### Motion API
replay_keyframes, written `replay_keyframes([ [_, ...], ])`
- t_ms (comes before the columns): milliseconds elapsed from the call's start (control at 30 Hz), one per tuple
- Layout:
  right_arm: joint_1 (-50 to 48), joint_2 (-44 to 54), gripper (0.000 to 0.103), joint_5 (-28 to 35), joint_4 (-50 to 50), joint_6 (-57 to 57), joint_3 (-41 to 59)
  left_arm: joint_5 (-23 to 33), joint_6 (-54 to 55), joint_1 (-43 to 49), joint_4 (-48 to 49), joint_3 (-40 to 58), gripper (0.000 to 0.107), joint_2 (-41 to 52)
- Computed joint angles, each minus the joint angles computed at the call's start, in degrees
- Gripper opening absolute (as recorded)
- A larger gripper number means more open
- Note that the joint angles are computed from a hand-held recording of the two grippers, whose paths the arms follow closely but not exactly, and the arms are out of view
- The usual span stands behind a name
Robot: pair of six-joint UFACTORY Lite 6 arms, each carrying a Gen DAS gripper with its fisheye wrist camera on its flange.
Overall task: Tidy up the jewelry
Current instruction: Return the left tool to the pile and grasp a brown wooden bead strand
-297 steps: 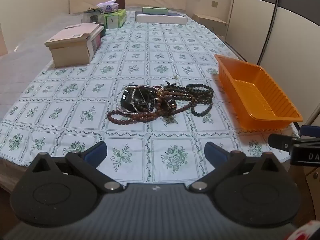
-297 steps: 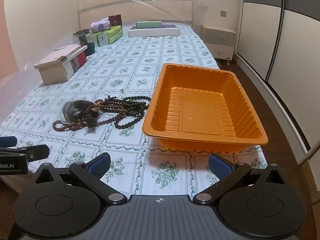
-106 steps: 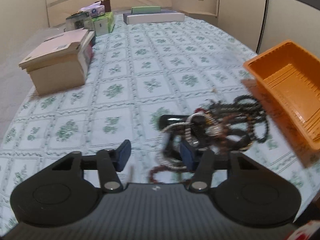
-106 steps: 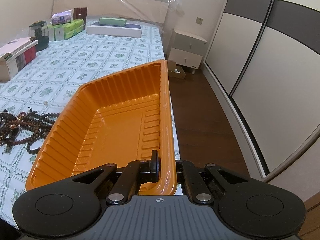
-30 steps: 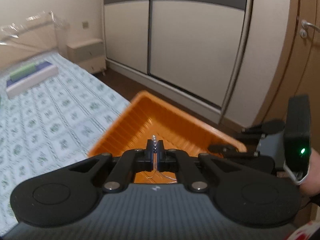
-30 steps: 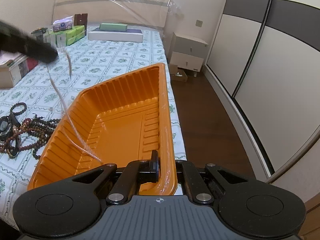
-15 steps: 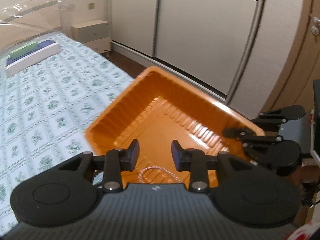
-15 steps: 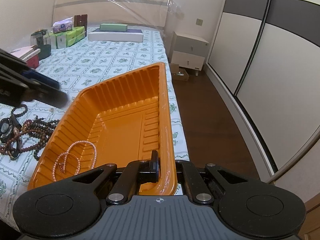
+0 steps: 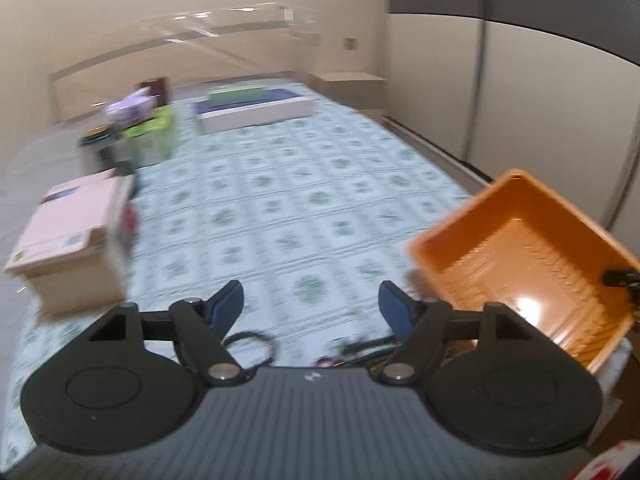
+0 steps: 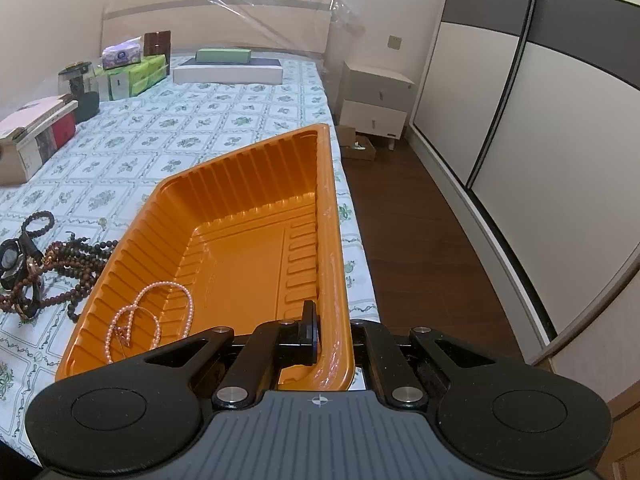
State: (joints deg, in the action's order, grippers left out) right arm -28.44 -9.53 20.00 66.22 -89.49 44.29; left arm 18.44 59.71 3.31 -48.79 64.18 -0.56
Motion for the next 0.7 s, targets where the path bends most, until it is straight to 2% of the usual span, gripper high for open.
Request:
replay_keyframes([
  [100,0.0,0.2,0.004,0.2,-2.1,2.2,0.3,-1.7,6.0,3.7,-4.7,-4.4,0.085,-2.2],
  [300,0.8,1.2,0.004,0.7,-11.8,11.0,2.4,-3.0,23.8,8.2,-18.8,-15.8,0.086,-6.6],
  [533,2.3,2.7,0.004,1.2,-22.3,19.4,4.9,0.5,39.6,8.5,-32.8,-25.7,0.086,-8.3],
  [633,2.8,2.7,0.004,1.0,-24.2,21.2,5.1,-0.5,47.3,5.1,-40.0,-29.2,0.079,-8.9],
  [700,2.9,2.7,0.004,1.1,-25.0,21.8,5.1,-2.6,54.9,2.0,-47.5,-31.0,0.070,-9.1],
])
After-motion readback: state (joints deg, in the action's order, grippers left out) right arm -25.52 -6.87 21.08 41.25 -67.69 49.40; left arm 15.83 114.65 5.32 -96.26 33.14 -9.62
